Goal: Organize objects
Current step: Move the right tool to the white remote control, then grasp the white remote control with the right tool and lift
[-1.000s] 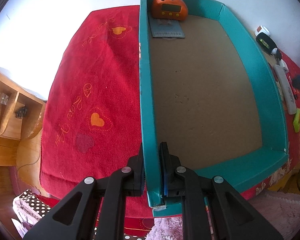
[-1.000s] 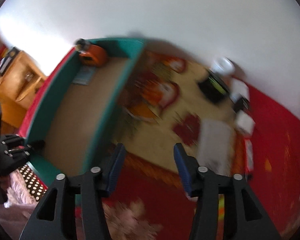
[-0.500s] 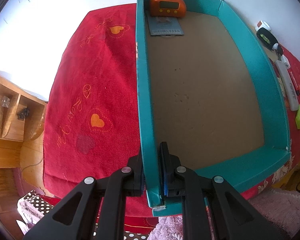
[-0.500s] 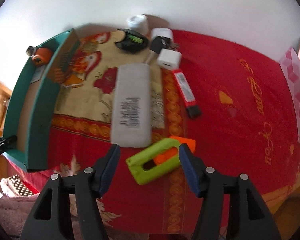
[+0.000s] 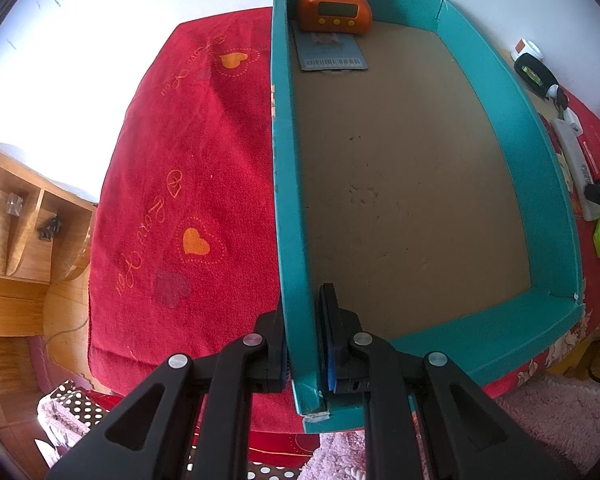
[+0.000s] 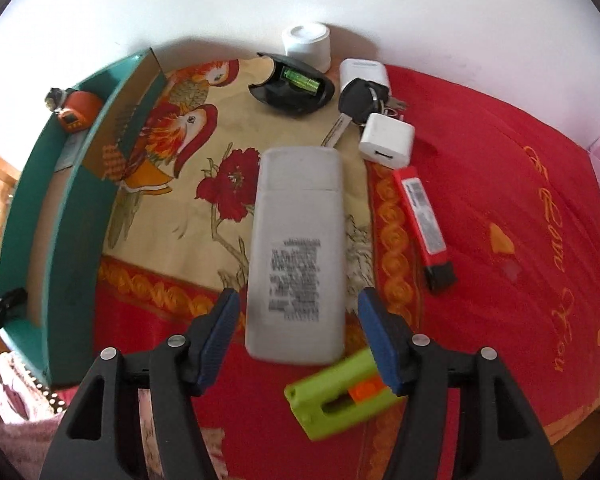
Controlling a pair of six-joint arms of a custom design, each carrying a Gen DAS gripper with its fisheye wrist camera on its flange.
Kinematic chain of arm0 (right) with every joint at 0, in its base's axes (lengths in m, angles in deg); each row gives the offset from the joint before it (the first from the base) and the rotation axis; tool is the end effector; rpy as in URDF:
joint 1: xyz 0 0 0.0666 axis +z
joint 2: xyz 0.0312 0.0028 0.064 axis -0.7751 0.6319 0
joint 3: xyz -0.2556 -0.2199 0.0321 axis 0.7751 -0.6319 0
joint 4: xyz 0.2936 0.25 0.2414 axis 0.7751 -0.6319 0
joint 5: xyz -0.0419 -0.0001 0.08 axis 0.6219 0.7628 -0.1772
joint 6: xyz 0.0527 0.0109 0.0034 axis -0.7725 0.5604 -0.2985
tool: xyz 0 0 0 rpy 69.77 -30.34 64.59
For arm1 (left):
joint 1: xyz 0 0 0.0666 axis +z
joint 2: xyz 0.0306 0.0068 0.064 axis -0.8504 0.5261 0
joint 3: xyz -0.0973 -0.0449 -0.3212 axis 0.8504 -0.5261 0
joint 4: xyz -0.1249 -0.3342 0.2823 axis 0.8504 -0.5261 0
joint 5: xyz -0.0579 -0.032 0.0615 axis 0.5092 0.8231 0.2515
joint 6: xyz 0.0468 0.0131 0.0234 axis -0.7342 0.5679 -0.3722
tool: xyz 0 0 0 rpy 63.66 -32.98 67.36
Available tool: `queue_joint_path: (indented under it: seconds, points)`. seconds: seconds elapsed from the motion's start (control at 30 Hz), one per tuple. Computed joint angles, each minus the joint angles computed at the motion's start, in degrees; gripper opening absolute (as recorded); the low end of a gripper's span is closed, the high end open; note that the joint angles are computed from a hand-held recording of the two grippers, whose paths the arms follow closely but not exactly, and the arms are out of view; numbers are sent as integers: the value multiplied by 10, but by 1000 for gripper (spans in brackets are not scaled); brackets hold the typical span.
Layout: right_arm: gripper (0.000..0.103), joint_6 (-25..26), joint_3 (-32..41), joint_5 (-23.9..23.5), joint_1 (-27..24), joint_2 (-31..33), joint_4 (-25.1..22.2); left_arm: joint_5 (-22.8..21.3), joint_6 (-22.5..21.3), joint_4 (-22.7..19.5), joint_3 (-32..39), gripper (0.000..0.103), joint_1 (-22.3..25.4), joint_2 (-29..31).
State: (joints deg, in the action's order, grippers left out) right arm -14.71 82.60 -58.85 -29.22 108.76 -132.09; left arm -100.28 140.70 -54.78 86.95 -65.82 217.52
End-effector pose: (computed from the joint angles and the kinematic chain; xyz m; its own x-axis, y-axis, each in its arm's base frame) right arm 0.5867 0.2227 0.3776 -0.7561 0.5815 -0.3004 0.5977 0.8005 0.0451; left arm 0.7429 -0.0797 0.3105 0.4759 -0.7929 -0.3805 -0.8553 -0.3165 -0.4101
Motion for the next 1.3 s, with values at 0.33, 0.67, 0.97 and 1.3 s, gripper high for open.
queue_joint_path:
  seconds: [0.33, 0.67, 0.97, 1.3]
  points:
    - [70, -6, 55, 2, -6, 50, -29, -18, 27, -25, 37, 11, 2, 21]
    - [61, -34, 97, 4, -4, 77, -66, -43, 62, -20, 36, 11, 6, 19]
    - [57, -48, 121, -1, -2, 91, -82, -60, 59, 12, -4, 12, 10, -7]
    - [69, -59, 159, -17, -1, 113, -104, -85, 50, 57, -41, 14, 3, -12]
